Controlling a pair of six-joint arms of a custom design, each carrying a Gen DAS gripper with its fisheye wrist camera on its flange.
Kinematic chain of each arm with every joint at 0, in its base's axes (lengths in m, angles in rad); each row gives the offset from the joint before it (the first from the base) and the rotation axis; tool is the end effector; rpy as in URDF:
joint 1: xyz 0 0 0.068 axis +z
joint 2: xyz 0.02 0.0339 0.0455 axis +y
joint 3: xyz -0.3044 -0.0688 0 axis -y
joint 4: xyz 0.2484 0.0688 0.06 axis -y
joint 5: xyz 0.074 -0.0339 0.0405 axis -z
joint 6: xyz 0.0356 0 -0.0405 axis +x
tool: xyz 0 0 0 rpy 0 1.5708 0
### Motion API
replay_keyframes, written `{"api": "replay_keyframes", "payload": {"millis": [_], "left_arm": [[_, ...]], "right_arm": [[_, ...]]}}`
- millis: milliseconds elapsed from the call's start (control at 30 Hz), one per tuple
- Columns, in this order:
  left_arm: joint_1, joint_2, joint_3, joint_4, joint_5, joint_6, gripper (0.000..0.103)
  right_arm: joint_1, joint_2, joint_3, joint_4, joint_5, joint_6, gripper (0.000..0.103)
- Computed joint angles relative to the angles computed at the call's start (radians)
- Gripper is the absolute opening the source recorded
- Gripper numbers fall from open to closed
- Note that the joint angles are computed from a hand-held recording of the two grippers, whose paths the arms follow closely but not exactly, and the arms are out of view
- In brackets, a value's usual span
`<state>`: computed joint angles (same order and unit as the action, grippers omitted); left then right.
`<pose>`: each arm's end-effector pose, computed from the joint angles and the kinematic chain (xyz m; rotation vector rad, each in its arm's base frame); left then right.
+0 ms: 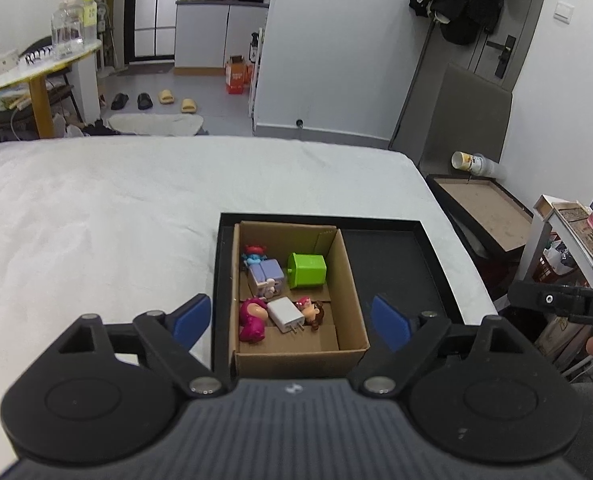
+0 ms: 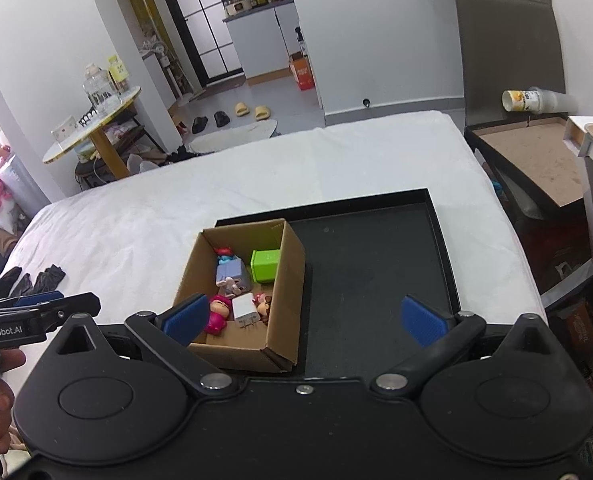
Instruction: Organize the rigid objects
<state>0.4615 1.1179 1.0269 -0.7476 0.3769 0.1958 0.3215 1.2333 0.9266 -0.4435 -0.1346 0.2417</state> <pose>0.1950 0.0823 0.3447 -0.1399 2.3340 -0.1324 0.2395 0.0848 0.3084 -0.1628 2.3482 0.4367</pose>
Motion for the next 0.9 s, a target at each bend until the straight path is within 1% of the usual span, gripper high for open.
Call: {"api": "replay_keyframes", "payload": {"millis": [67,200,233,333,433,633,900], "left_arm": [[0.021,-0.024,0.011,-0.014,0.014,0.007,0.089],[0.067,-0.056,0.046,-0.066,0.061,0.035,0.096],[0.072,-0.064,0.052,-0.078,0.065,0.045,0.099],[0.091,-0.092,0.062,-0.105,0.073,0.061,0.103],[0.120,-0.119,0.064,-0.125,0.093,0.073,0.103],[0.203,-0.165,0.078,-0.179,0.164,0.107,0.103],[0.333,-0.208,0.121,-0.285,0.291,0.181,0.103]], "right_arm": [[0.008,-0.019,0.004,-0.011,0.006,0.006,0.103],[0.033,-0.066,0.002,-0.023,0.026,0.016,0.103],[0.040,-0.075,0.004,-0.028,0.034,0.019,0.103],[0.058,-0.096,0.006,-0.042,0.060,0.029,0.103],[0.069,-0.127,-0.003,-0.044,0.083,0.039,0.103],[0.076,-0.164,-0.010,-0.059,0.109,0.072,0.103],[0.099,-0.225,-0.010,-0.096,0.120,0.090,0.103]]}}
